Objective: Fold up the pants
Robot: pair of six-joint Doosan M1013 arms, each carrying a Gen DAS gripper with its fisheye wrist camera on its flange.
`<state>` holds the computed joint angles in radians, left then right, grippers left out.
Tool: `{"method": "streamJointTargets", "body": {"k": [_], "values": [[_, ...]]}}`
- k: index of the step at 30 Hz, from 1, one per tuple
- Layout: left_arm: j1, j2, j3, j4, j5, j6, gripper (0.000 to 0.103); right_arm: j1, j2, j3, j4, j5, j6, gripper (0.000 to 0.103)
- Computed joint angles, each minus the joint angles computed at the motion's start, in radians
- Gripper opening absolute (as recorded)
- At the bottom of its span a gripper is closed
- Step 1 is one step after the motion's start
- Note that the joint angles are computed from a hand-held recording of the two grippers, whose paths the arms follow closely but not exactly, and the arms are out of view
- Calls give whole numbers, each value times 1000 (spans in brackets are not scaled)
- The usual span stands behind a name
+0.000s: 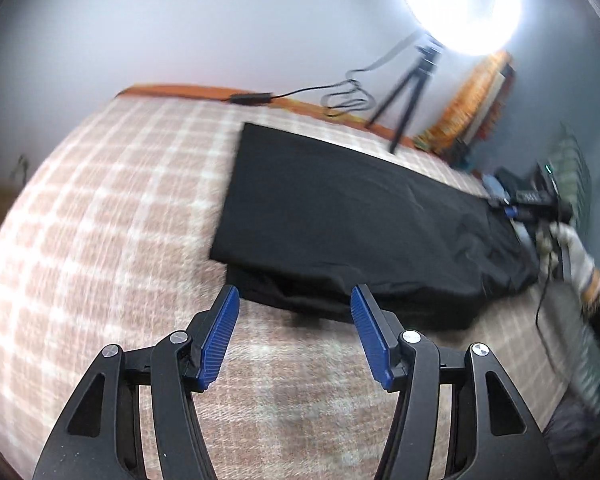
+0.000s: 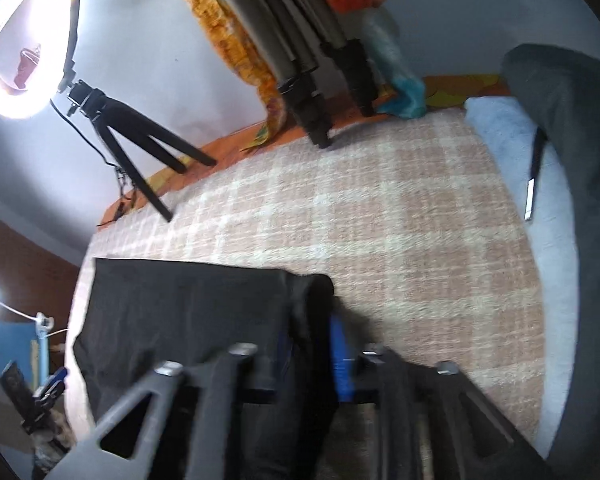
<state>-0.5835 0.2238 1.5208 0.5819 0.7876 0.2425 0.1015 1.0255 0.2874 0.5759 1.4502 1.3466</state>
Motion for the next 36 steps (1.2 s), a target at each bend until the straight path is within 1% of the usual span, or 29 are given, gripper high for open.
{"method": "streamJointTargets", "body": {"k": [1, 2, 4, 5, 6, 8, 9, 10, 12, 13, 14, 17, 19, 21, 23, 24, 25, 26, 27, 30, 34, 35, 36], "values": [[5, -1, 5, -11, -11, -25, 57, 1, -12, 20, 3, -15, -13, 41], [8, -2, 9, -19, -22, -49, 57, 3, -26, 45, -4, -34, -31, 41], [15, -6, 21, -32, -49, -108, 57, 12, -57, 93, -41, -74, -60, 43], [19, -6, 24, -42, -64, -123, 57, 13, -71, 115, -50, -90, -67, 46], [21, -7, 28, -45, -77, -137, 57, 14, -91, 147, -60, -116, -70, 46], [17, -5, 29, -25, -67, -164, 57, 16, -143, 229, -77, -175, -95, 47], [19, -6, 33, -16, -67, -185, 57, 16, -159, 252, -74, -187, -116, 47], [24, -10, 42, -16, -84, -207, 57, 18, -179, 282, -74, -204, -143, 47], [37, -18, 60, -16, -114, -253, 57, 32, -238, 369, -128, -276, -206, 51], [42, -19, 64, -20, -121, -255, 57, 36, -263, 406, -133, -302, -242, 53], [46, -19, 68, -28, -131, -254, 57, 37, -286, 439, -100, -300, -300, 53], [53, -22, 80, -26, -164, -272, 57, 43, -321, 487, -25, -242, -434, 53], [52, -23, 88, -11, -184, -288, 55, 61, -339, 512, -11, -195, -520, 53], [49, -23, 89, -4, -184, -283, 54, 84, -352, 532, -3, -143, -593, 53], [47, -21, 87, -5, -182, -257, 46, 107, -362, 553, -5, -96, -658, 53], [45, -20, 84, -14, -174, -233, 41, 119, -368, 566, -12, -79, -690, 53], [45, -17, 79, -23, -162, -212, 36, 132, -373, 578, -22, -67, -719, 52], [45, -15, 77, -33, -158, -193, 33, 146, -378, 590, -36, -60, -745, 51], [45, -15, 77, -40, -158, -178, 31, 162, -379, 598, -54, -59, -766, 51], [44, -6, 66, -47, -126, -145, 27, 199, -391, 633, -101, -84, -812, 51], [46, 6, 48, -53, -93, -106, 26, 237, -397, 664, -164, -124, -842, 51], [45, 10, 41, -55, -79, -89, 22, 244, -399, 672, -176, -135, -847, 51], [43, 18, 29, -57, -51, -65, 15, 249, -402, 682, -187, -153, -854, 51]]}}
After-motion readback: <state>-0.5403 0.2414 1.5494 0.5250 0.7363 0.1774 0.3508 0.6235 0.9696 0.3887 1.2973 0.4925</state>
